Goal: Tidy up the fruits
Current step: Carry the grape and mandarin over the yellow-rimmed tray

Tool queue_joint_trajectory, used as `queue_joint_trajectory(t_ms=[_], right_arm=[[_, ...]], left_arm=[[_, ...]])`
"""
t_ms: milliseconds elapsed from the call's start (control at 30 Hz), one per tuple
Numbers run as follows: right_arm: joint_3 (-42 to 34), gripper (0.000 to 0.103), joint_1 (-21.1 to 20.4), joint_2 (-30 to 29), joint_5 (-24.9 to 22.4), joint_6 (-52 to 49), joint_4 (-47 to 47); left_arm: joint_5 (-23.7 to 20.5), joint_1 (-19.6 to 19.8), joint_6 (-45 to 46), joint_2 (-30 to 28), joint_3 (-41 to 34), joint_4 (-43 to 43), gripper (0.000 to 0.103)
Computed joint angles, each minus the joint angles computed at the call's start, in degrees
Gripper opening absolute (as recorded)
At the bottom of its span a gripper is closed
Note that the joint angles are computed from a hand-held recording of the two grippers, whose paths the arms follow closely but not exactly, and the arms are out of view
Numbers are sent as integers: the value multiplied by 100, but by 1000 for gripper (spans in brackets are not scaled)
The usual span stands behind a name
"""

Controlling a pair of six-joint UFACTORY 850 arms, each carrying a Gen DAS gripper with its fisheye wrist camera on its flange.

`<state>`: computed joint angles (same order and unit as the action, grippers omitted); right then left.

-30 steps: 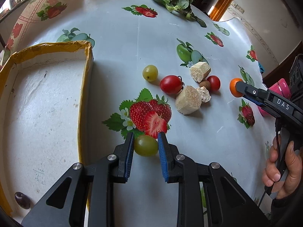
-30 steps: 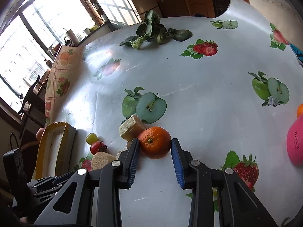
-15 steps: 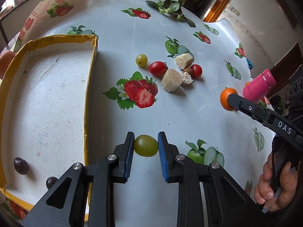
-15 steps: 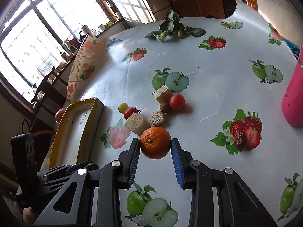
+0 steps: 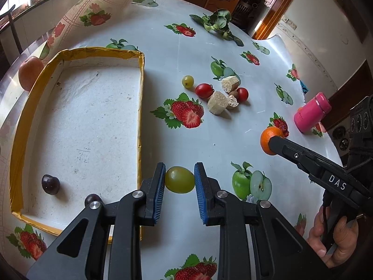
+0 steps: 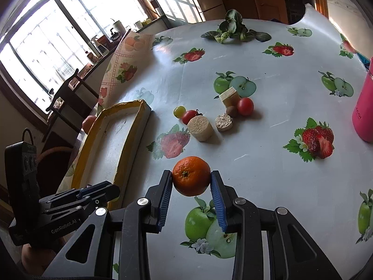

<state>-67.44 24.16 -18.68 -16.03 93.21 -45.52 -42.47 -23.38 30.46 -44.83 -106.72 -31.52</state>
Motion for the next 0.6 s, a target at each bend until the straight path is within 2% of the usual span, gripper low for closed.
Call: queue_joint_trajectory(t_ms=[600], right_arm=[[-962,34,346,-693,-87,-1664,1288]], left_arm=[[102,423,-45,151,252,-157,22]])
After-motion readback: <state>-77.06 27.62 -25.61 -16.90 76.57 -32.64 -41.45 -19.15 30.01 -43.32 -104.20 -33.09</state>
